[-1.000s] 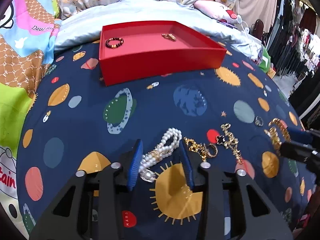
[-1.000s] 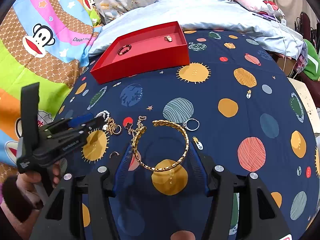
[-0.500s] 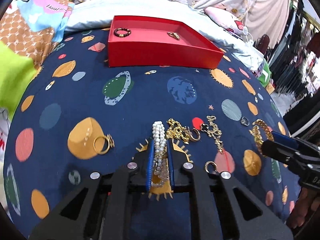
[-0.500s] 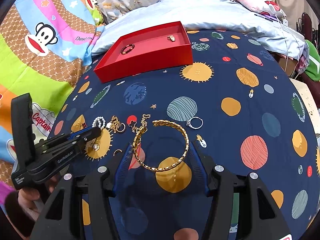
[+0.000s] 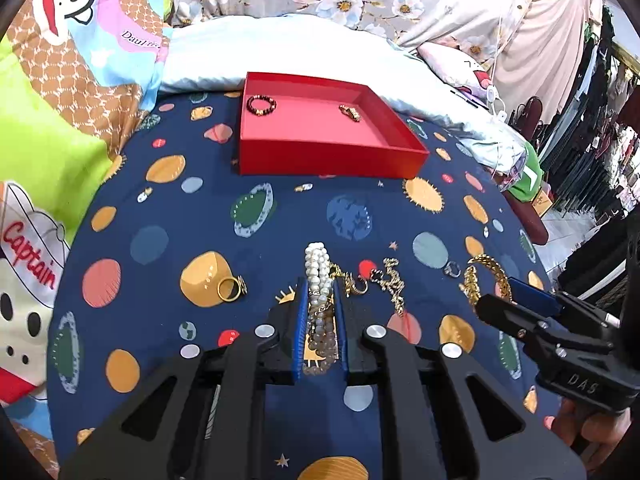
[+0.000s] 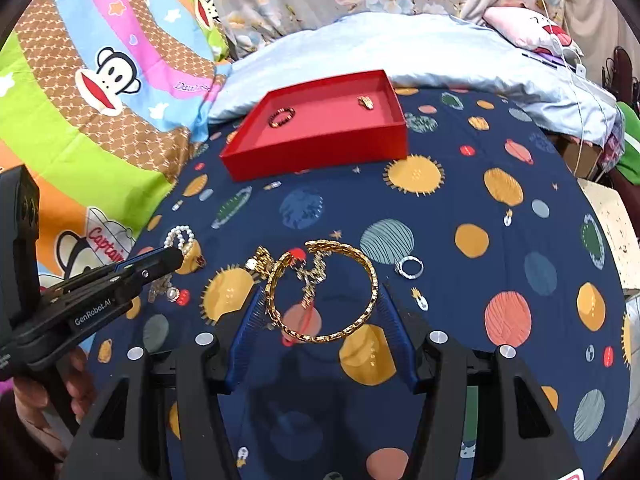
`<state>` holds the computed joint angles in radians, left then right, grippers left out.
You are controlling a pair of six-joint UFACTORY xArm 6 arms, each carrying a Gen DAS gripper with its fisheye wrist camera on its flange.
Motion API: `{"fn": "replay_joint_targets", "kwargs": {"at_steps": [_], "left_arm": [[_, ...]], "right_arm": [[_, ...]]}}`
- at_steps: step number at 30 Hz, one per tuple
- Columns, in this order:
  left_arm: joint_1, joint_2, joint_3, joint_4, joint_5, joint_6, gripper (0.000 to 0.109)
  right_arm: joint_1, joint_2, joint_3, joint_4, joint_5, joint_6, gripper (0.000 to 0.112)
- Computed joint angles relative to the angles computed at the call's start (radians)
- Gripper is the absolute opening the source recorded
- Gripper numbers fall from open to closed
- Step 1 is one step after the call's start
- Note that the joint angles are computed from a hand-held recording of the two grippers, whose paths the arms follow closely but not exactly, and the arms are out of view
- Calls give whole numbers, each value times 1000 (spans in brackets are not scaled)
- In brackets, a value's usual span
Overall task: Organize jewelry
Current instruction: 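Grasp the pearl bracelet with the left tool while the right tool grasps the gold bangle, then lower both items into the red tray and open both tools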
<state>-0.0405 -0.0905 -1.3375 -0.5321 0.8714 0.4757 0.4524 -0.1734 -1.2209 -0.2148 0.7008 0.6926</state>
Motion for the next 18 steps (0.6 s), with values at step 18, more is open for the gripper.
{"fn": "replay_joint_targets", "kwargs": {"at_steps": [18], "left_arm": [[-39,447,-659,33,24,-130,12]], "right_arm": [[-128,345,-480,82,-30,-206,56]]}}
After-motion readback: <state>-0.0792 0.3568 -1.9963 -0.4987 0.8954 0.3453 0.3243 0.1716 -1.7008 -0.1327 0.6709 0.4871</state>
